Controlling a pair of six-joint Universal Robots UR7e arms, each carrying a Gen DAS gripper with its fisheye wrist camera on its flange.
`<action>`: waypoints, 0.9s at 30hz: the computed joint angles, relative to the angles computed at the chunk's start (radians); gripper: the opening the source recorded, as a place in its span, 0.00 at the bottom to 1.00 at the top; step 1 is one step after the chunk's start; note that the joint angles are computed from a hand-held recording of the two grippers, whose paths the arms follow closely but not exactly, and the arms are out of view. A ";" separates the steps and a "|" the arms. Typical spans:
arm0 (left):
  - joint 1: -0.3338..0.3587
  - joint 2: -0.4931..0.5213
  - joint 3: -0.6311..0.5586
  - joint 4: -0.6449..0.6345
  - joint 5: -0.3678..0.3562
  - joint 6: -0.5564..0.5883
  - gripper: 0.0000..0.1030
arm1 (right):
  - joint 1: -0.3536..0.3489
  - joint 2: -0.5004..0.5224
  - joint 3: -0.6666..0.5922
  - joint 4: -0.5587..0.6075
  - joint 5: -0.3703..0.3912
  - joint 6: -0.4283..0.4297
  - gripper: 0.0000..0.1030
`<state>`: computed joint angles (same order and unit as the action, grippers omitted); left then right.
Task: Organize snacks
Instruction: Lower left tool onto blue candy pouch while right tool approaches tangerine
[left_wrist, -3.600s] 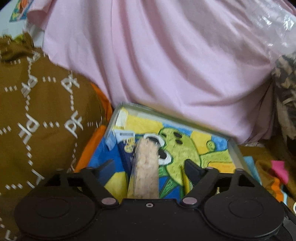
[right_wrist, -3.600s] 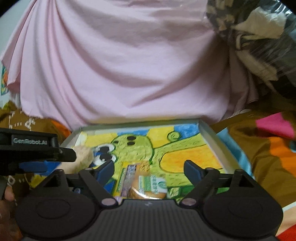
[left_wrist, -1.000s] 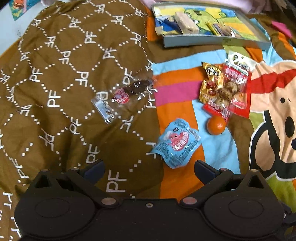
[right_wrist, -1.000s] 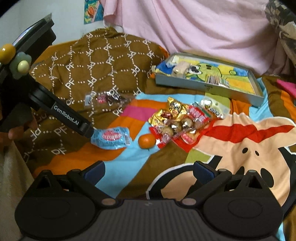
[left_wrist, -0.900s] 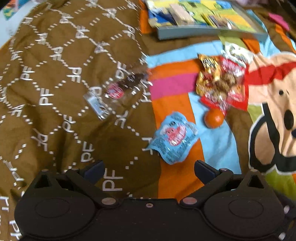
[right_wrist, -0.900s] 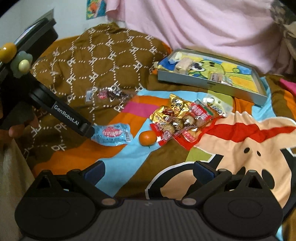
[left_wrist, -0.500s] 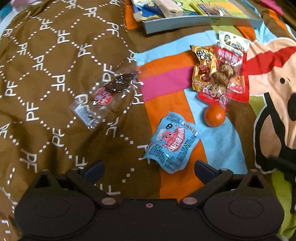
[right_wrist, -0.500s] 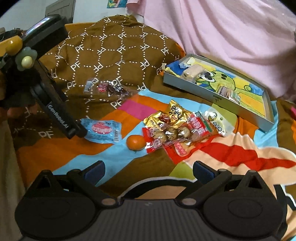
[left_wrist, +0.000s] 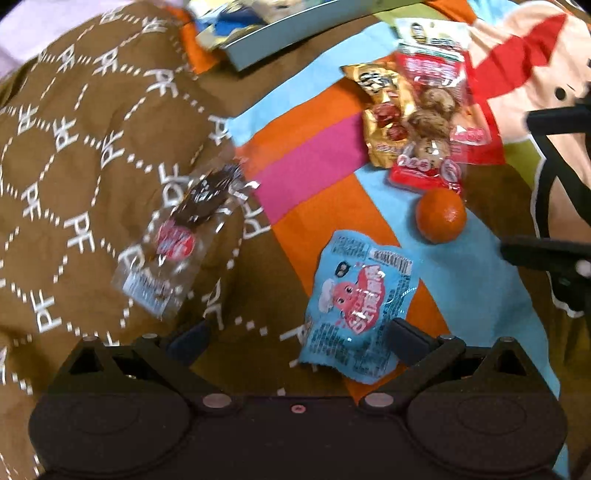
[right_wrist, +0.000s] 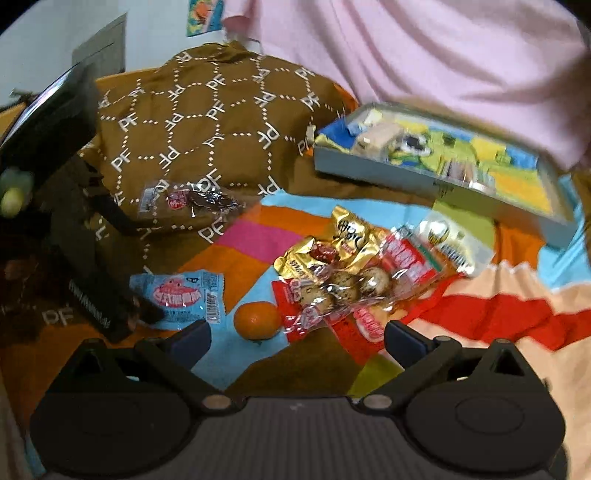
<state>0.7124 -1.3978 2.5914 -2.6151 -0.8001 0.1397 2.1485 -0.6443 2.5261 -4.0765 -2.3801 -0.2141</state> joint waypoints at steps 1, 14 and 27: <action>0.000 0.004 0.001 -0.012 -0.002 0.015 0.99 | -0.013 -0.004 -0.001 0.006 0.019 0.005 0.97; 0.035 0.040 -0.005 -0.089 -0.050 0.116 0.99 | -0.073 0.009 -0.035 0.089 0.065 0.032 0.86; 0.066 0.017 -0.024 -0.054 -0.125 0.117 0.85 | -0.106 -0.011 -0.046 0.117 0.161 0.056 0.66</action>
<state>0.7786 -1.3807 2.5670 -2.6695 -0.9252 0.2570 2.0420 -0.6549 2.4801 -3.9595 -2.2188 -0.1577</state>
